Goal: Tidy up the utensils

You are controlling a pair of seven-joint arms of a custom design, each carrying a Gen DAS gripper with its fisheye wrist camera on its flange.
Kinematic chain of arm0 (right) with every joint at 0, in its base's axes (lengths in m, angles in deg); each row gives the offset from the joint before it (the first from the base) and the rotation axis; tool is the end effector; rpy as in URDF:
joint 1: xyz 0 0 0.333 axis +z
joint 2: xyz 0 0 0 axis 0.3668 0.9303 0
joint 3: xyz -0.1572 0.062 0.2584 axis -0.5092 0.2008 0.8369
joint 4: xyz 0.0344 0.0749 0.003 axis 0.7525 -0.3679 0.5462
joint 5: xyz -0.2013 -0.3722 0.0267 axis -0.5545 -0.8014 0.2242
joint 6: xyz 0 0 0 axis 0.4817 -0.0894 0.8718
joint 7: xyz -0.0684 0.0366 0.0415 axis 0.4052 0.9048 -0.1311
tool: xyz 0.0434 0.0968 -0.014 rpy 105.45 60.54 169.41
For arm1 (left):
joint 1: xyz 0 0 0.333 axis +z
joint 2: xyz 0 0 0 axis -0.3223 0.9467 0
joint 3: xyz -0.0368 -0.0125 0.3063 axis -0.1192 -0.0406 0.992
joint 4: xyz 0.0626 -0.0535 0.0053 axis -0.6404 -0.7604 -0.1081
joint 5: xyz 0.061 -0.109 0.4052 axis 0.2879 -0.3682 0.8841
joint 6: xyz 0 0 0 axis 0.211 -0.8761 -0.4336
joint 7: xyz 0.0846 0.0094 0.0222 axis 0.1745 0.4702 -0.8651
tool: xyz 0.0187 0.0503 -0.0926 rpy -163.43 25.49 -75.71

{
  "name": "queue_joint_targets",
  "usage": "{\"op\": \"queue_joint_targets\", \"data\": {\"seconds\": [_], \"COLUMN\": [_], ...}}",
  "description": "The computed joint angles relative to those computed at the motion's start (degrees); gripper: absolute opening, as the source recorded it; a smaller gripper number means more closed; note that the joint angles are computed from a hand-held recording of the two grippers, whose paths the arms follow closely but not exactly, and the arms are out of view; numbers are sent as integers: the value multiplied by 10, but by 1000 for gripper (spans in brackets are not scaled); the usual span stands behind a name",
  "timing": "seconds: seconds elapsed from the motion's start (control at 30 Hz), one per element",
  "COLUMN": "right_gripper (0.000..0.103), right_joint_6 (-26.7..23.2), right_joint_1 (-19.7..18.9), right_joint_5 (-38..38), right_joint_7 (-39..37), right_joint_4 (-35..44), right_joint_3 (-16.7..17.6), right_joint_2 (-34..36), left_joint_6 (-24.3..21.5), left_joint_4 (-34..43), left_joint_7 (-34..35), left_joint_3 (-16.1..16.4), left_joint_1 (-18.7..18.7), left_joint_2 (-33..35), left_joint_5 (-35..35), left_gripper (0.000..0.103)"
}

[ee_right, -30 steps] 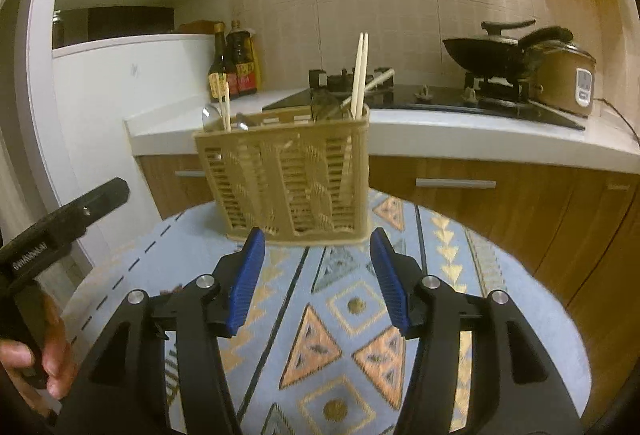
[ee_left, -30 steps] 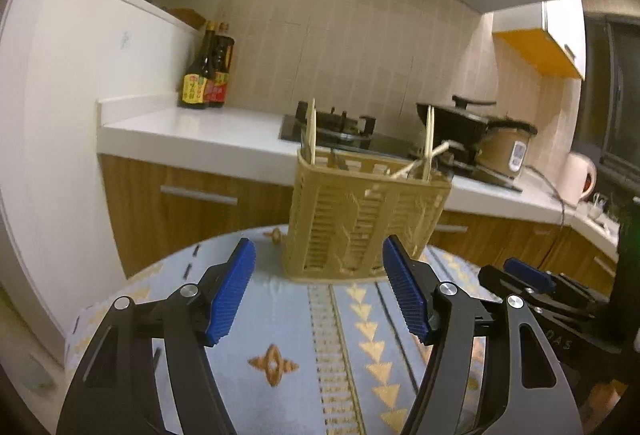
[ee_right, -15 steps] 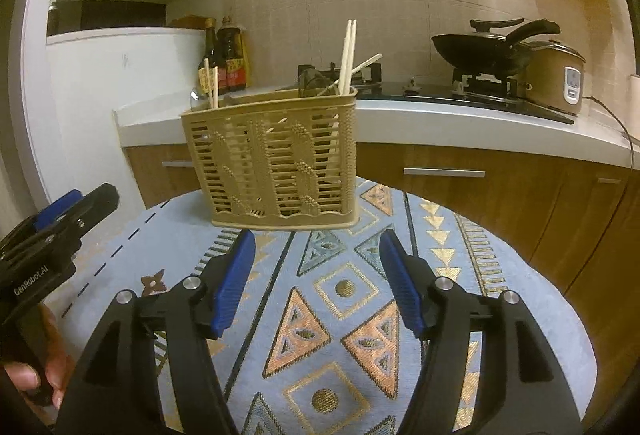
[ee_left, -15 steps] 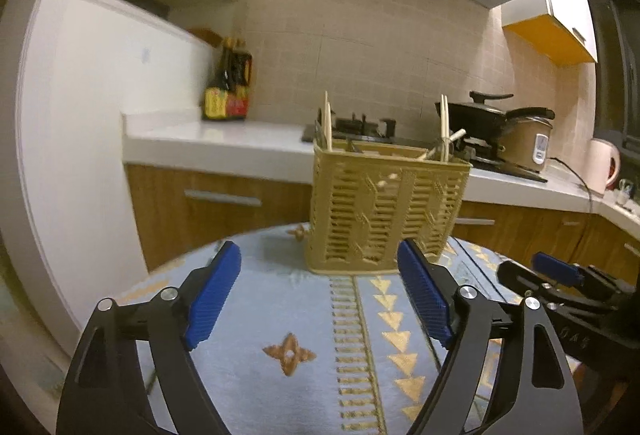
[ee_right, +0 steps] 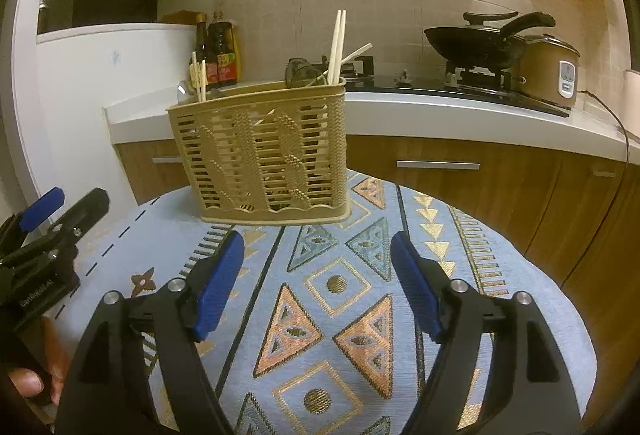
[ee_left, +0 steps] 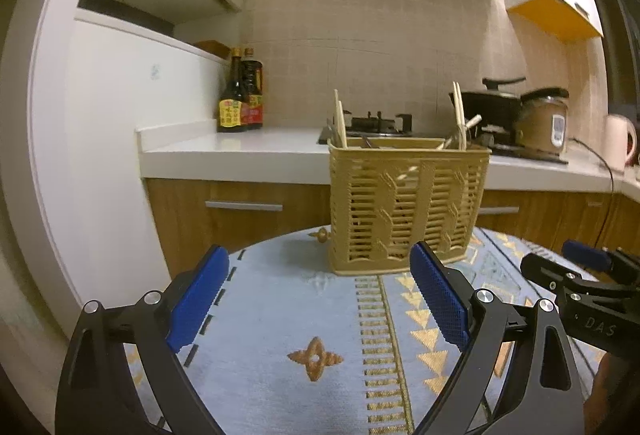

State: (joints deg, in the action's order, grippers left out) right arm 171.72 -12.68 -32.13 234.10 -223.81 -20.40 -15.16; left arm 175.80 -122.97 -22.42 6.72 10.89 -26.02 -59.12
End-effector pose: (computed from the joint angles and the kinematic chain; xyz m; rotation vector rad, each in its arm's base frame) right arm 0.3943 0.2665 0.4353 -1.4305 1.5844 -0.9728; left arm 0.4169 -0.1912 0.4704 -1.3314 1.5275 -1.1416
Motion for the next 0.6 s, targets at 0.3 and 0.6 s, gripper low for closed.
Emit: {"op": "queue_joint_targets", "data": {"seconds": [0.3,0.6], "right_gripper": [72,73], "right_joint_6": [2,1], "right_joint_1": [3,3], "right_joint_5": [2,1], "right_joint_7": [3,2], "right_joint_4": [-3,-3], "right_joint_3": [-9,-10], "right_joint_2": [15,15], "left_joint_6": [-14,-14], "left_joint_4": [2,4], "left_joint_7": [-16,-37], "left_joint_3": [-13,-21], "left_joint_1": [15,28], "left_joint_2": [-17,-24], "left_joint_5": [10,34], "left_gripper": [93,94]}}
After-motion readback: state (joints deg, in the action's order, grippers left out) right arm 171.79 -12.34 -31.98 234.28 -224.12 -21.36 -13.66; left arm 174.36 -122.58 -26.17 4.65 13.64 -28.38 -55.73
